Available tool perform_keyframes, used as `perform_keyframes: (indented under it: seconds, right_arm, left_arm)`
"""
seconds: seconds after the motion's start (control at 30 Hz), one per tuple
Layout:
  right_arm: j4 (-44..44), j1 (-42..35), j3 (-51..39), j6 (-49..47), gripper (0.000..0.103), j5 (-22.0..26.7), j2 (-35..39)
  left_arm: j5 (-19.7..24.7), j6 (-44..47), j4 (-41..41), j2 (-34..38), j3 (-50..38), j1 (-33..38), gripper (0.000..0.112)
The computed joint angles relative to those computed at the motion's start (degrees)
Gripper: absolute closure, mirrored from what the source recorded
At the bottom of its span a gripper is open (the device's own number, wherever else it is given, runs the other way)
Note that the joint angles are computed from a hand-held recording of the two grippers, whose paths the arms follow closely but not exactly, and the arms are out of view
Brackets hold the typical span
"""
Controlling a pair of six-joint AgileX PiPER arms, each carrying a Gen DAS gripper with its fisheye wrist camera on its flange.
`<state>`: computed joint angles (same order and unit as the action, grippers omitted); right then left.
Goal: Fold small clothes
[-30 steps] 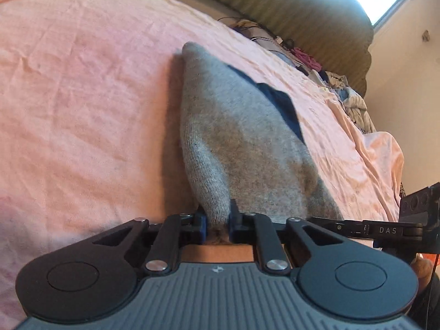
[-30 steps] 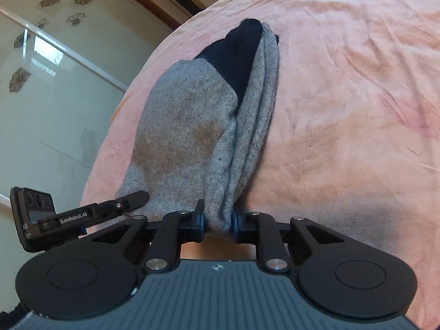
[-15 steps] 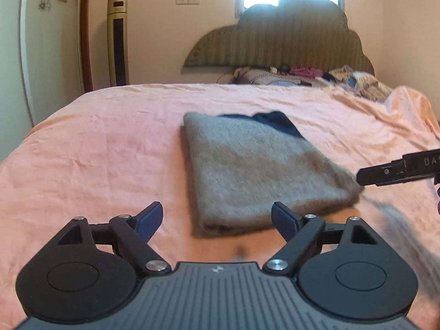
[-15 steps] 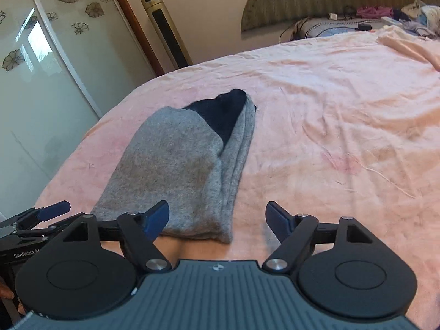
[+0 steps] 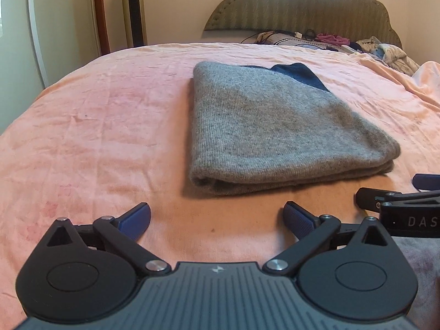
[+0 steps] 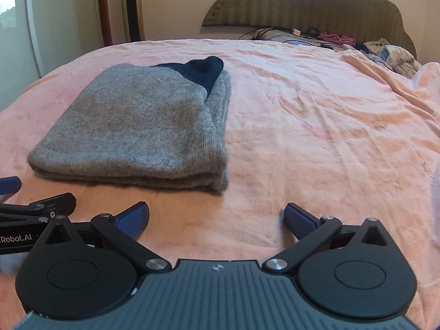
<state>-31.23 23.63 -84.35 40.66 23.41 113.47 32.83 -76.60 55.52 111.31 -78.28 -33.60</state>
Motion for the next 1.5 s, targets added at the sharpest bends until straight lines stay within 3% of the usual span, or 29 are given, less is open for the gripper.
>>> perform_keyframes:
  seconds: [0.1,1.23,1.5]
  right_arm:
    - [-10.2,1.1,2.5,10.9,0.000,-2.4,-0.1]
    - [-10.5,0.8,4.3,11.4,0.000,-3.8,-1.4]
    - [-10.8,0.9,4.3,11.8,0.000,-3.7,-1.4]
  left_arm:
    - [-0.3,-0.6,0.5,0.0,0.2,0.1,0.009]
    - [-1.4,-0.8,0.4,0.4,0.0,0.6,0.009]
    - [-6.8,-6.1,3.8,-2.1,4.2,2.5,0.009]
